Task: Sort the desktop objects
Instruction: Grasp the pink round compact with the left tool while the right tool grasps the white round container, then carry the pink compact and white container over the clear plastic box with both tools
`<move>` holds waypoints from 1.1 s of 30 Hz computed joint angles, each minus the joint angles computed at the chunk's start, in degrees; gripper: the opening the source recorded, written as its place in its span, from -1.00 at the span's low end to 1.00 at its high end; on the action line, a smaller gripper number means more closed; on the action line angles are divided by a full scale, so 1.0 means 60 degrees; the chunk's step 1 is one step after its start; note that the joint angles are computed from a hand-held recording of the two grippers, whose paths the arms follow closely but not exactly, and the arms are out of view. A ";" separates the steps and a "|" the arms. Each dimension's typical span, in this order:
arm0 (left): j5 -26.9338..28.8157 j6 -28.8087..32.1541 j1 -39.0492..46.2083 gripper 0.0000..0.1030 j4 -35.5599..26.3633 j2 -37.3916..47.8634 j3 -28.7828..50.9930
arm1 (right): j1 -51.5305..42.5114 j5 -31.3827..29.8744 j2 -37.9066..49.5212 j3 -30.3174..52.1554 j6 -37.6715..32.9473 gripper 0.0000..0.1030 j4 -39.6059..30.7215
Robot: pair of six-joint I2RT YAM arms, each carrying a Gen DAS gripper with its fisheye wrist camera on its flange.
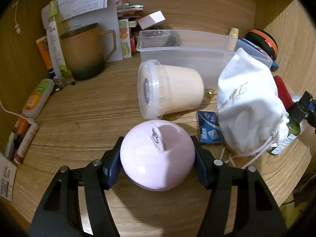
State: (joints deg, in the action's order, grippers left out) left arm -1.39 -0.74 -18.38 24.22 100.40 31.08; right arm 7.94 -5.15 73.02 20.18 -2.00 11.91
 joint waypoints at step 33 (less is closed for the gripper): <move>0.0913 0.0855 0.0644 0.21 -0.3103 -0.2575 0.2240 | -0.0965 -0.1031 -0.1197 0.2666 0.0011 -0.48 -0.2917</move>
State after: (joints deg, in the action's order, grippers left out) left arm 4.09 4.39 -14.52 5.61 84.95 44.52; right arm 2.15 -11.34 65.84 36.18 -1.94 -5.59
